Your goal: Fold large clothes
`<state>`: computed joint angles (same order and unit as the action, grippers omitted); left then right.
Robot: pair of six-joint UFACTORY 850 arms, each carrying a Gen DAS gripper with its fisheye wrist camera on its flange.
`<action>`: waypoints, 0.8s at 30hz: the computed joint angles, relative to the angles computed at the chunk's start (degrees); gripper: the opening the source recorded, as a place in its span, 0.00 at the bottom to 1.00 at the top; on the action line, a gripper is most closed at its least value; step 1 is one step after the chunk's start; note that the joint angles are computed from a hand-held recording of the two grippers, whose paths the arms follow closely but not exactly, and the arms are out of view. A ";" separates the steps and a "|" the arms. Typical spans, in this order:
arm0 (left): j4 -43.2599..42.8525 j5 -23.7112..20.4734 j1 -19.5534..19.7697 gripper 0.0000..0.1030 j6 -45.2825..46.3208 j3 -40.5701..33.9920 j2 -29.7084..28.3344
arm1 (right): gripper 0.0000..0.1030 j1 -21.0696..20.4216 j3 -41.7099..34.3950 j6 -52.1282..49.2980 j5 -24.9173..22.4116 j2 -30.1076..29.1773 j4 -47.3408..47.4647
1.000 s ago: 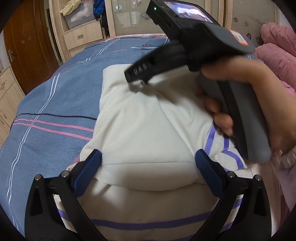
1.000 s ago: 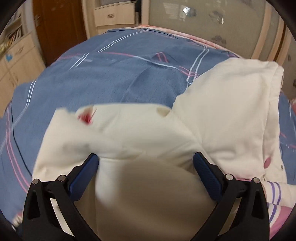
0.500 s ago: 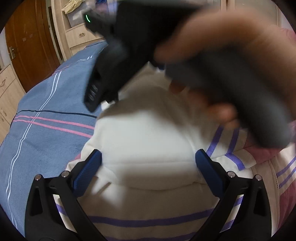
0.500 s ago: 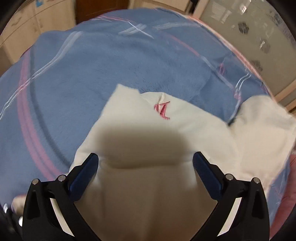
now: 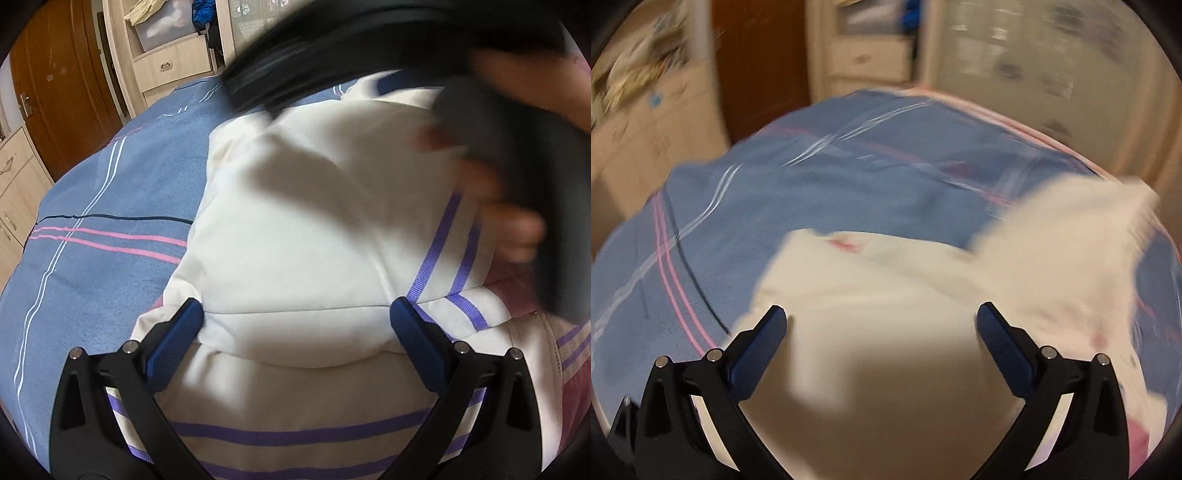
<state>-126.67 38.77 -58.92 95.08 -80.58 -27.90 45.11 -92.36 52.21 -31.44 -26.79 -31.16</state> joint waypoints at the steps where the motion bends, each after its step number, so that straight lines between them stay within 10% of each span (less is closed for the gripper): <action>1: 0.00 0.08 -0.02 0.98 0.03 0.02 0.04 | 0.99 -0.90 5.22 6.00 0.64 3.72 -3.69; 7: 0.33 -0.99 0.34 0.98 -0.18 0.42 0.38 | 0.99 -4.50 30.11 41.67 -6.77 17.87 -27.79; 13: 0.53 -0.84 0.64 0.98 0.03 0.09 -0.05 | 0.99 -7.35 44.56 63.65 -1.03 33.01 -34.81; 18: 0.87 -0.52 0.43 0.98 -0.37 -0.02 -0.23 | 0.99 -3.88 42.28 43.75 -11.67 31.03 -21.87; 21: 1.36 -0.76 0.38 0.98 -0.93 0.30 -0.10 | 0.99 -7.26 44.38 36.66 -7.40 30.40 -13.51; 24: 1.42 -0.74 0.39 0.98 -1.07 0.35 -0.11 | 0.99 -5.54 41.92 38.30 -13.22 29.77 -14.46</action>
<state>-125.24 38.03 -58.53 94.02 -80.23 -28.01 39.57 -50.44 90.51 -44.66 2.98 -45.62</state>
